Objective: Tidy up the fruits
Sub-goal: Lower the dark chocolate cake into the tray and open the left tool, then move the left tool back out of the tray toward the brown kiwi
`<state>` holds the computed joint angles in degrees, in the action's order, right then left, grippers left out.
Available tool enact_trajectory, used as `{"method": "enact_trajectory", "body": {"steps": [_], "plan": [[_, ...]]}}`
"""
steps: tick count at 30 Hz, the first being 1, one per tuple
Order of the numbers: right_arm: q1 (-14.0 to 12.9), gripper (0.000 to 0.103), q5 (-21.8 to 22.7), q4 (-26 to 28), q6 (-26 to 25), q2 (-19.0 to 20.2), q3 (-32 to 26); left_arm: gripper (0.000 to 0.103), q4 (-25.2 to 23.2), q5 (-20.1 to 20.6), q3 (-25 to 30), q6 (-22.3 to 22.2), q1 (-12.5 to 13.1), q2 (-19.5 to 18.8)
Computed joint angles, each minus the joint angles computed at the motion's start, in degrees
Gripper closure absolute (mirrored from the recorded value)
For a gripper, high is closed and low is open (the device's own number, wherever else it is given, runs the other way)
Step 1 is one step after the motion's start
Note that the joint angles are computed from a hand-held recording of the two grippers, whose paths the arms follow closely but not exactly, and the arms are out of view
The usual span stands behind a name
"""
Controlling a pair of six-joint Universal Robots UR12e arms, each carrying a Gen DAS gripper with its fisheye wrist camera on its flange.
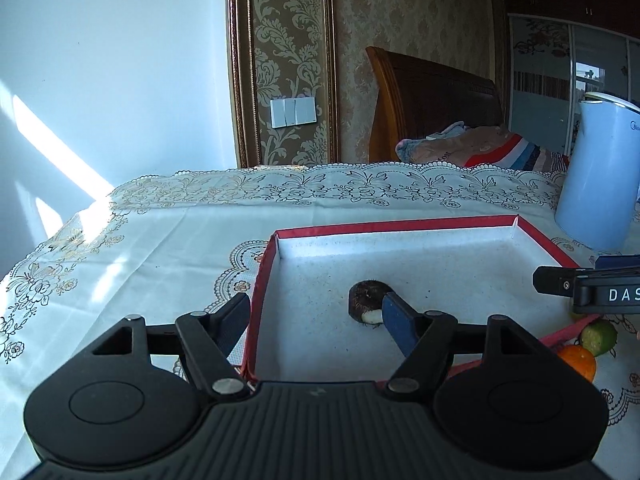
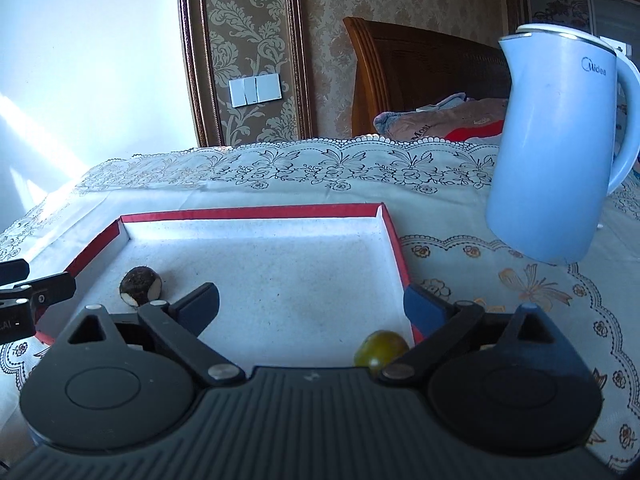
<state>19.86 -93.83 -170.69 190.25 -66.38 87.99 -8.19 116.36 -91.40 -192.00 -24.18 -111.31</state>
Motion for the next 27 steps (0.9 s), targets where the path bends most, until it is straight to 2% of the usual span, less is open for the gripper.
{"method": "enact_trajectory", "body": {"steps": [6, 9, 12, 14, 16, 20, 23, 27], "plan": [[-0.09, 0.005, 1.56, -4.24, 1.59, -2.68, 4.86, 0.03, 4.09, -0.16, -4.89, -0.73, -0.24, 2.53], [0.76, 0.004, -0.86, -7.81, 0.37, -3.28, 6.65, 0.03, 4.46, 0.31, -5.41, 0.75, -0.58, 2.55], [1.09, 0.003, -1.46, -10.38, -0.38, -3.75, 8.14, 0.03, 3.72, -2.42, -5.9, 0.14, -0.16, 2.88], [1.38, 0.003, -2.2, -11.74, -0.96, -3.62, 8.57, 0.03, 2.69, -2.33, -5.73, -0.26, -0.09, 2.72], [1.68, 0.003, -3.19, -11.99, -1.94, -3.36, 8.51, 0.03, 1.85, -2.28, -5.61, -1.21, 0.06, 2.71], [1.58, 0.003, -2.4, -10.84, -1.75, -3.44, 8.66, 0.03, 0.91, -3.65, -5.95, -2.53, 0.57, 3.02], [1.76, 0.003, -2.96, -12.3, -1.95, -3.63, 9.36, 0.03, 2.72, -3.34, -6.85, -1.81, 0.34, 3.34], [1.61, 0.003, -2.38, -11.32, -1.51, -3.78, 9.51, 0.03, 3.5, -4.42, -7.38, -0.7, 0.27, 3.65]]}}
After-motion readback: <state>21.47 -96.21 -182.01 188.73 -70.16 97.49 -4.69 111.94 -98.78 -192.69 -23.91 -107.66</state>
